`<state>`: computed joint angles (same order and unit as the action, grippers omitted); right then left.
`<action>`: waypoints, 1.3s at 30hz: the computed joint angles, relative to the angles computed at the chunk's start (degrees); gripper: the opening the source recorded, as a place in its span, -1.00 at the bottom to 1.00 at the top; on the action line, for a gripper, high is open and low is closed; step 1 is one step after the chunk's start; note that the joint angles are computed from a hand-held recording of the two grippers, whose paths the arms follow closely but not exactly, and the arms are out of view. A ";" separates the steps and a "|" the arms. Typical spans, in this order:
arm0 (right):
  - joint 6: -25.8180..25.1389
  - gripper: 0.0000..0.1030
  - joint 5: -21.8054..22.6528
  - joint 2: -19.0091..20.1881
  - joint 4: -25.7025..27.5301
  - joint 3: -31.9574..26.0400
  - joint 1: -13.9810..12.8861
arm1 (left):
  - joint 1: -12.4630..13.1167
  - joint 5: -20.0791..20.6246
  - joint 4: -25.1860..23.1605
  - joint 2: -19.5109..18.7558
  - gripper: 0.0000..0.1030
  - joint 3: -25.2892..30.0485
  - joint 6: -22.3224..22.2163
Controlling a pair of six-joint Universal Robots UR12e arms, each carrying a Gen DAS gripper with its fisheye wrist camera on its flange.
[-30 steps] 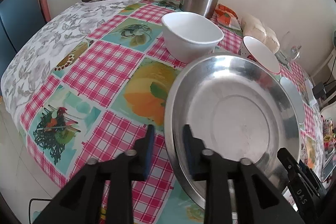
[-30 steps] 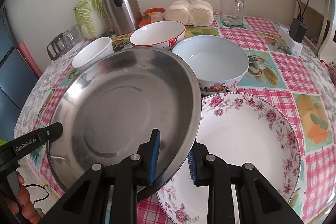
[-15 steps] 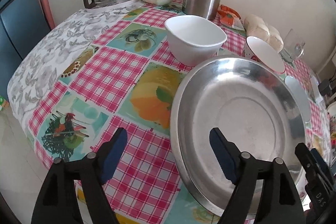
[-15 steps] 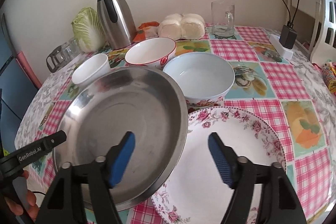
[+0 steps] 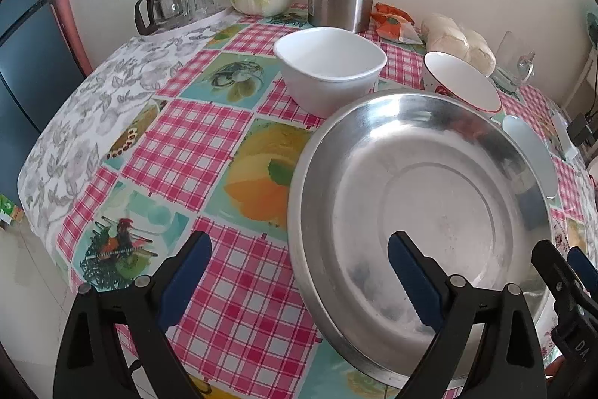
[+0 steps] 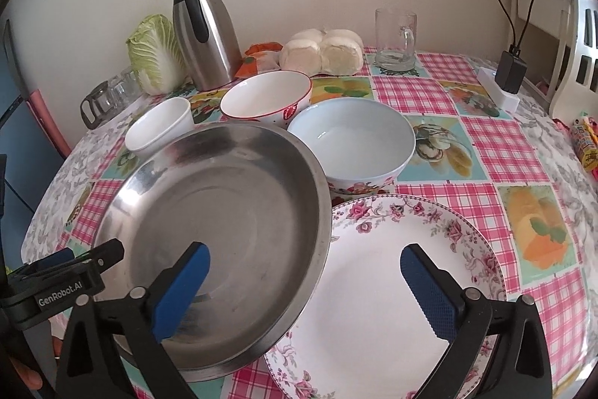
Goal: Organize plates and bowls
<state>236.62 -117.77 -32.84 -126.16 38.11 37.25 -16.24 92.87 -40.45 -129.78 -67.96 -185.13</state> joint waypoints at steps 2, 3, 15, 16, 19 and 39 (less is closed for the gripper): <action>0.27 1.00 -0.15 -0.20 -0.23 0.41 -0.02 | 0.05 -0.41 1.63 0.24 0.86 -0.57 0.41; 0.41 1.00 -0.30 -0.38 -0.53 0.78 -0.02 | 0.07 -0.63 2.57 0.39 0.86 -0.92 0.64; 0.69 1.00 -2.53 -1.97 -3.01 3.34 0.35 | -0.24 -3.67 15.00 1.92 0.86 -4.30 3.96; 0.83 1.00 -2.72 -2.15 -2.94 3.56 0.40 | -0.16 -4.46 15.71 2.09 0.86 -4.57 3.70; 1.19 1.00 -3.12 -2.80 -2.88 4.40 0.51 | 0.12 -6.86 16.72 2.62 0.86 -5.24 2.80; 15.37 1.00 -7.16 -11.60 -0.97 18.03 1.30 | -0.73 -19.41 21.48 5.76 0.87 -9.94 3.17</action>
<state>251.99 -124.92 -44.44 -127.13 56.14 38.55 -16.97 73.46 -18.97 -124.02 -77.90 -181.97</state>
